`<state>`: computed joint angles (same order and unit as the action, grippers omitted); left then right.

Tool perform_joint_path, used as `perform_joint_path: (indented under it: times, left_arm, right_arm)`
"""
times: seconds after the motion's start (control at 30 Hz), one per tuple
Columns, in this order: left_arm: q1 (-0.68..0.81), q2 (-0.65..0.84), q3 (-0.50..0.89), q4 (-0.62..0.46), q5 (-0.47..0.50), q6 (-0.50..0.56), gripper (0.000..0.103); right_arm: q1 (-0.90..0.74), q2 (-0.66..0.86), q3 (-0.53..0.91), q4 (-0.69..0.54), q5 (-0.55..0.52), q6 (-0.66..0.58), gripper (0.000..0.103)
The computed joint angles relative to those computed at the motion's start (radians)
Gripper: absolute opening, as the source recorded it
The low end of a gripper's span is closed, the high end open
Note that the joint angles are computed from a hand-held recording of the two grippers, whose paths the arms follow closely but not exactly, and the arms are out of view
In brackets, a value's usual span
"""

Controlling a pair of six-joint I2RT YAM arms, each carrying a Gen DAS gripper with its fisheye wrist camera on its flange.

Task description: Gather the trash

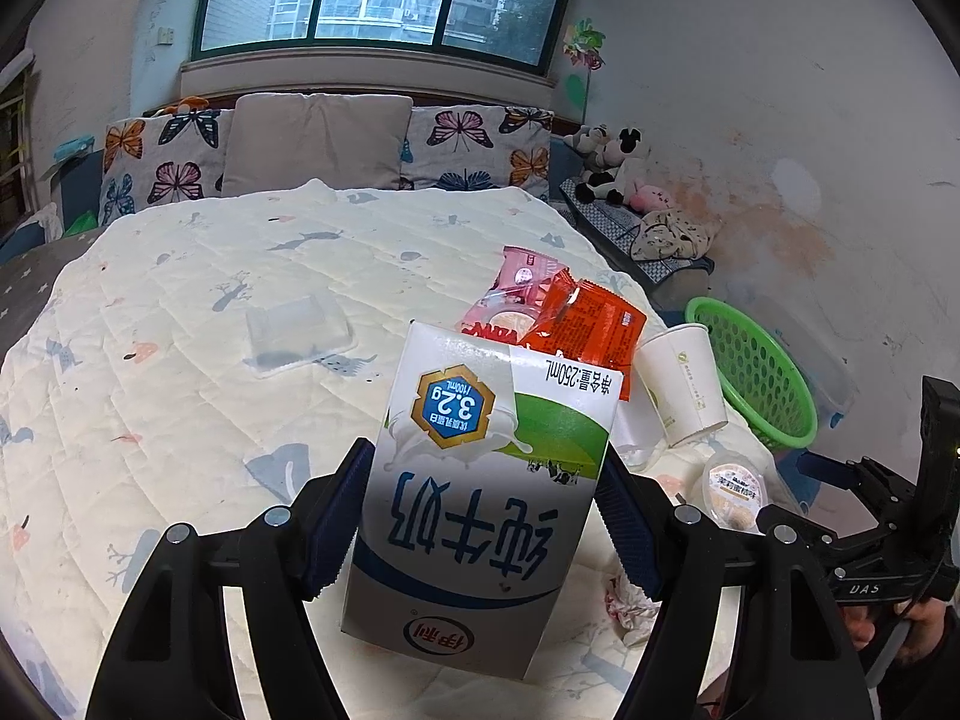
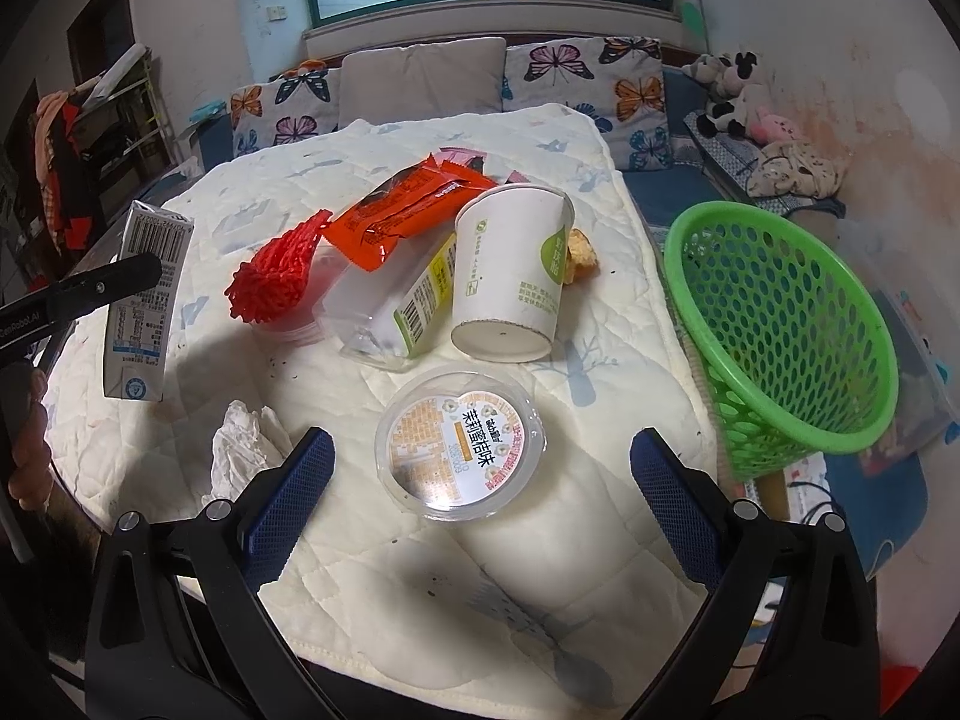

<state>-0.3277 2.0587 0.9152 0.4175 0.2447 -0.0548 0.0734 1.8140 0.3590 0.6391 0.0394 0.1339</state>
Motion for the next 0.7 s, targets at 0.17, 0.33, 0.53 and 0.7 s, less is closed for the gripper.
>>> perform_joint_path:
  times: [0.17,0.33,0.53,0.7]
  left_arm:
    - [0.004,-0.004,0.001,-0.003,-0.003,-0.005,0.070]
    - [0.010,-0.010,-0.006,-0.002,-0.004,-0.004,0.070]
    - [0.010,-0.011,-0.007,0.000,-0.005,-0.004,0.070]
    - [0.015,-0.013,-0.010,0.002,-0.008,-0.005,0.070]
  right_arm:
    - [0.000,-0.003,0.001,-0.002,-0.003,0.000,0.098]
    - [-0.002,-0.007,0.004,-0.010,-0.007,-0.002,0.098]
    - [-0.003,-0.006,-0.001,-0.002,-0.013,-0.004,0.098]
    - [-0.007,-0.006,-0.007,0.007,-0.021,-0.006,0.098]
